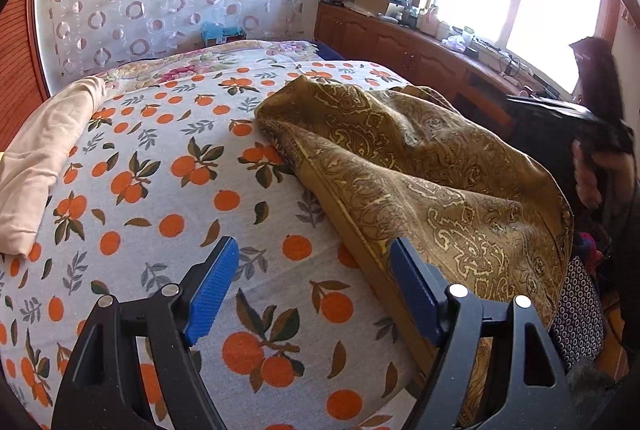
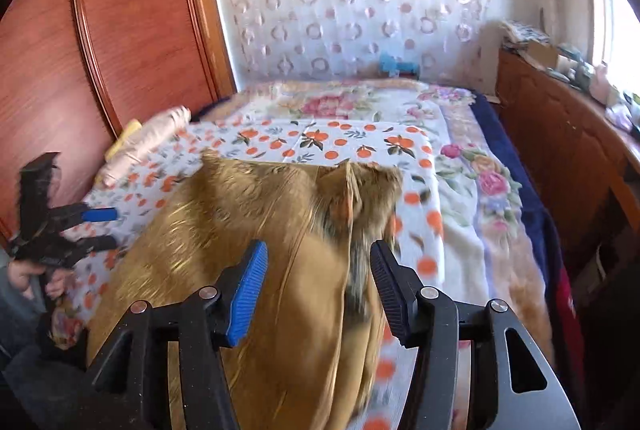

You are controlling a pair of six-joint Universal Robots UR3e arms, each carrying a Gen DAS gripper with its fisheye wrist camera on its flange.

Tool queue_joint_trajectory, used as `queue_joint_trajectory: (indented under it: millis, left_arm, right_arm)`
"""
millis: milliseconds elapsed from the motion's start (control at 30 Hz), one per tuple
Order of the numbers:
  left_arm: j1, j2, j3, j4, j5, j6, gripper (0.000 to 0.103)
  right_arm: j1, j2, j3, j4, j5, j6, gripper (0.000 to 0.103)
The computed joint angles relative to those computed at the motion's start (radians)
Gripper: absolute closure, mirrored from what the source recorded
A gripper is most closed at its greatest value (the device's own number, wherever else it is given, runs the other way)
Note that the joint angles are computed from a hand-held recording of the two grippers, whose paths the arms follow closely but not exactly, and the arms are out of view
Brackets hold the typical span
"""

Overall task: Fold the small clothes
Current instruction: 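Grasp the folded gold shirt edge with the right gripper while the left gripper grasps beside it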

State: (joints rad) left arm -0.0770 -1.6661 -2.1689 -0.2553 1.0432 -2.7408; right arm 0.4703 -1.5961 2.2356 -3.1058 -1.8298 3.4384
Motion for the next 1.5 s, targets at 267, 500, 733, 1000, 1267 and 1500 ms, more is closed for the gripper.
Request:
queue_joint_trajectory:
  millis: [267, 500, 733, 1000, 1267, 1500]
  left_arm:
    - [-0.058, -0.044, 0.060, 0.000, 0.026, -0.019, 0.024]
    - [-0.082, -0.087, 0.118, 0.014, 0.047, -0.003, 0.024]
    - [-0.082, -0.096, 0.176, -0.012, 0.030, -0.022, 0.024]
    - [-0.101, -0.058, 0.037, 0.009, 0.060, -0.009, 0.024]
    - [-0.064, 0.126, -0.161, -0.029, 0.008, 0.051, 0.024]
    - [-0.024, 0.274, -0.264, -0.115, -0.016, 0.103, 0.030]
  right_arm:
    - [-0.176, 0.395, -0.521, 0.322, 0.146, -0.108, 0.052]
    - [-0.194, 0.477, -0.655, 0.386, 0.196, -0.167, 0.099]
    - [-0.155, 0.309, -0.509, 0.234, -0.104, -0.105, 0.099]
    - [-0.143, 0.141, -0.248, 0.189, -0.060, -0.057, 0.056]
    - [0.008, -0.228, 0.172, 0.141, -0.039, 0.118, 0.040]
    - [0.119, -0.364, 0.262, 0.257, -0.083, 0.261, 0.038]
